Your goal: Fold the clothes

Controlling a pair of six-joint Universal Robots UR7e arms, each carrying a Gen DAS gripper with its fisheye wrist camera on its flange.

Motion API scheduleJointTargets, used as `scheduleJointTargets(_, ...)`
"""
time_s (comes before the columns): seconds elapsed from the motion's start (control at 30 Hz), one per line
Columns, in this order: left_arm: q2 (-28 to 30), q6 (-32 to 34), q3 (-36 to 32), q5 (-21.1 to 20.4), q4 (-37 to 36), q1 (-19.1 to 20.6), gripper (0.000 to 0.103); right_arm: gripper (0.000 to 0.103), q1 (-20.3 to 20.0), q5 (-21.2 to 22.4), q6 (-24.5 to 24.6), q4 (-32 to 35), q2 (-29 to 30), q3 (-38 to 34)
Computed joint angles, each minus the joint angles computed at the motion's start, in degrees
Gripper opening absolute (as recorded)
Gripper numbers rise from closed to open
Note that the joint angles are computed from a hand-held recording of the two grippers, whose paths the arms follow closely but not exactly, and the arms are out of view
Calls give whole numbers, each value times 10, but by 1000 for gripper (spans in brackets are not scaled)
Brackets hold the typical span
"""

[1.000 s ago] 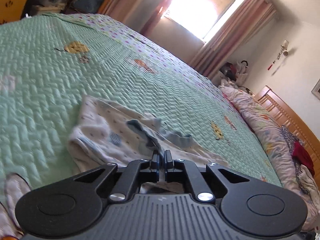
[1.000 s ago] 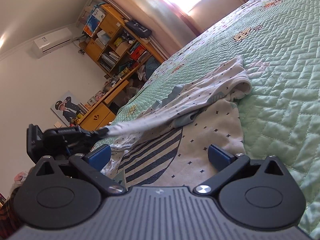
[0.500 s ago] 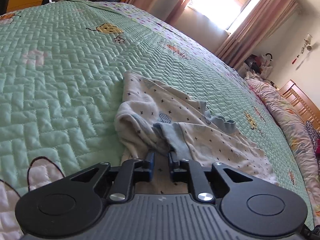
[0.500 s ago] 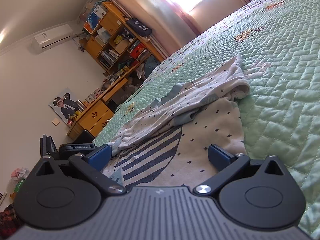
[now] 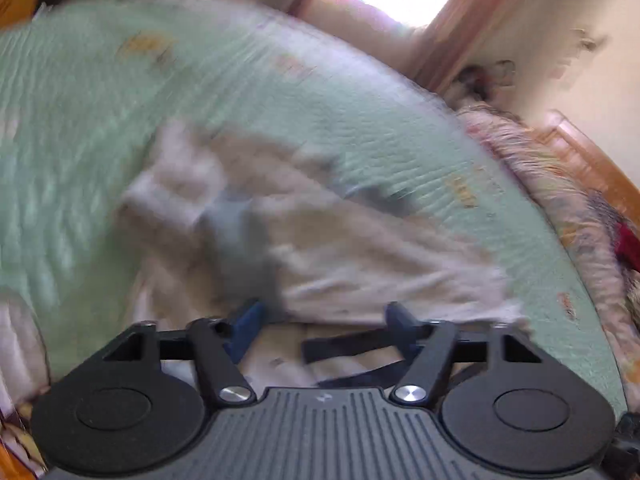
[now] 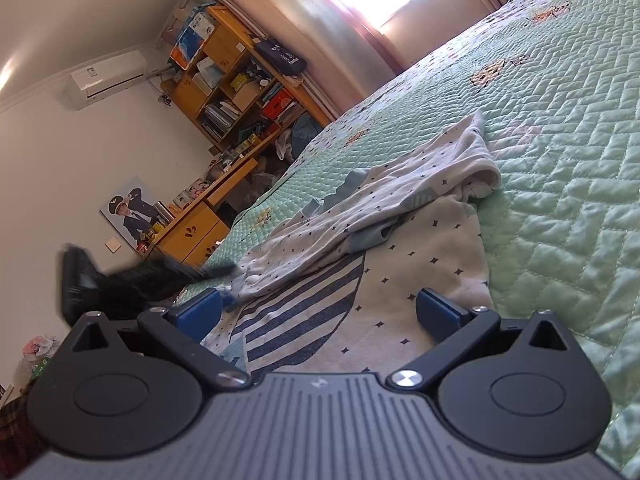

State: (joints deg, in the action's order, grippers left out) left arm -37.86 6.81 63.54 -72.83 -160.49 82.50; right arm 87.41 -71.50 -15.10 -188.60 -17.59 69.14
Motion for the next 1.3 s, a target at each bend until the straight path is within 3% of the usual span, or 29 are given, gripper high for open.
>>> scheduleJointTargets(0.1,-18,1,20,36,4,-9,59,103,1,-3,-3,0,0,0)
scheduleJointTargets(0.23,-47,19,66,119,-11,-37,85,103,4,-14,-8,1,0,-1)
scheduleJointTargets(0.47,-115,113,208,216,-82,-87,102,103,19,-59,-26,11,-1,-4)
scheduleJointTargets(0.63,-157,117,287,243,-63,-105,102,103,53,-153,-44,35,-35,37)
scheduleJointTargets(0.8,-173,76,320,288,-14,-116,102,103,68,-138,-61,-20,-82,138)
scheduleJointTargets(0.93,-170,59,327,309,20,-117,102,103,68,-143,-39,3,-105,178)
scheduleJointTargets(1.0,-165,69,338,315,-2,-116,102,103,68,-180,-32,38,-109,183)
scheduleJointTargets(1.17,-167,82,352,309,-37,-114,103,103,63,-185,-75,21,-134,236)
scheduleJointTargets(1.3,-166,86,354,308,-45,-114,103,103,50,-157,-20,28,-163,267)
